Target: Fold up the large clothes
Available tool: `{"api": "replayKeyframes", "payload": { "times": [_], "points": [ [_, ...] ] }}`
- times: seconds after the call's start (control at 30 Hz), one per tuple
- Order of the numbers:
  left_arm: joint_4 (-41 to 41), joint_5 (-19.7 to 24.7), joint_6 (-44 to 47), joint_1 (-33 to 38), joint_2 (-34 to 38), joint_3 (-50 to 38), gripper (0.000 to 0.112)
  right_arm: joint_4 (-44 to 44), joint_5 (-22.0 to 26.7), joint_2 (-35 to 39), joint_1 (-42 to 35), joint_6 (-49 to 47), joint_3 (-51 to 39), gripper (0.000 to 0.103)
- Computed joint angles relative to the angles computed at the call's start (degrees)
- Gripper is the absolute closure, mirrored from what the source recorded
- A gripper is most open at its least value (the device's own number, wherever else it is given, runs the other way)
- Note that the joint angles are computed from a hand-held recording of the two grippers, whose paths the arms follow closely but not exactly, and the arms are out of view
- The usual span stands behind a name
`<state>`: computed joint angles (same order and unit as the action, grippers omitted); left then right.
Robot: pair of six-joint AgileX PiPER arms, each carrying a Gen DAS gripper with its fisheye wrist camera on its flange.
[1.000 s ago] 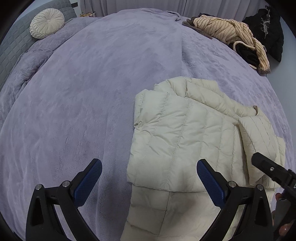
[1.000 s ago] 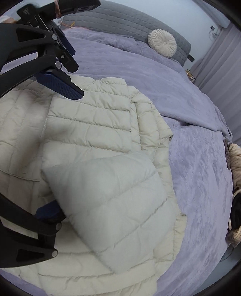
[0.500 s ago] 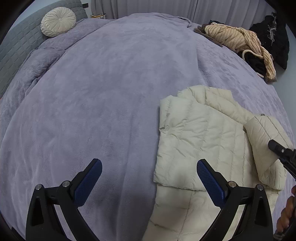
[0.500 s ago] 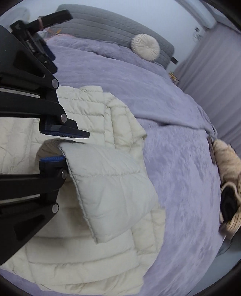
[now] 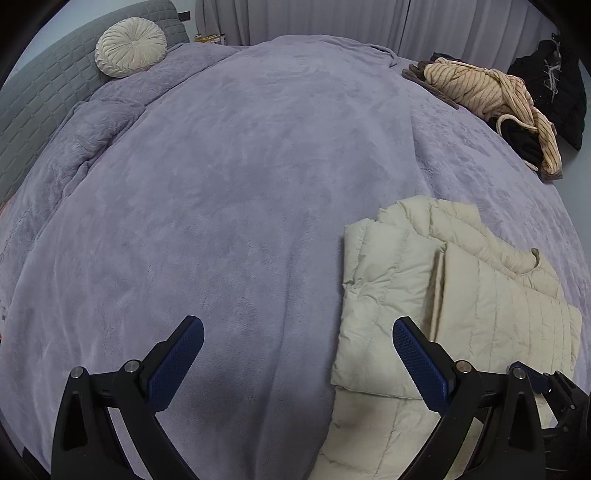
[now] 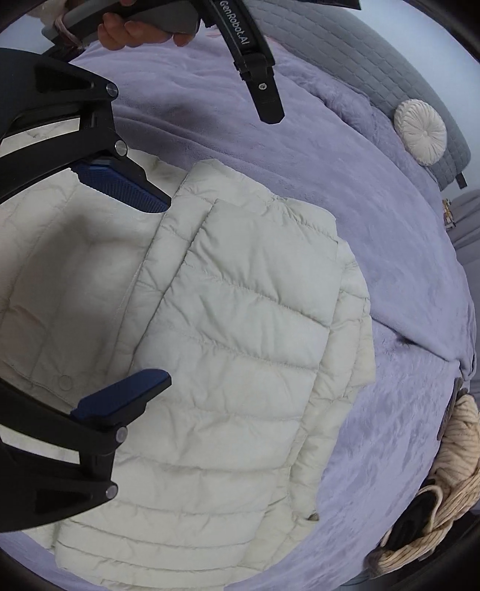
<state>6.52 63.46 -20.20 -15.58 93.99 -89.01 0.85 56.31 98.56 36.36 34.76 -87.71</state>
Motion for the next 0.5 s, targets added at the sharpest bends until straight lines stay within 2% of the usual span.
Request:
{"api": "replayKeyframes", "payload": {
  "times": [0.17, 0.33, 0.4, 0.5],
  "points": [
    [-0.73, 1.26, 0.19, -5.71, 5.05, -6.84, 0.010, 9.32, -6.84, -15.59, -9.31, 3.23, 18.40, 0.014],
    [-1.23, 2.42, 0.64, -11.17, 13.05, -15.33, 0.010, 25.59, -13.38, -35.90, -27.78, 1.27, 43.24, 0.014],
    [1.06, 2.77, -0.55, -13.39, 16.40, -17.16, 0.010, 32.18, -13.51, -40.61, -36.66, -3.30, 49.54, 0.014],
    [3.25, 4.31, -2.32, -15.33, 20.22, -17.59, 0.010, 46.60, -13.42, -42.06, -49.64, -17.66, 55.98, 0.014]
  ]
}}
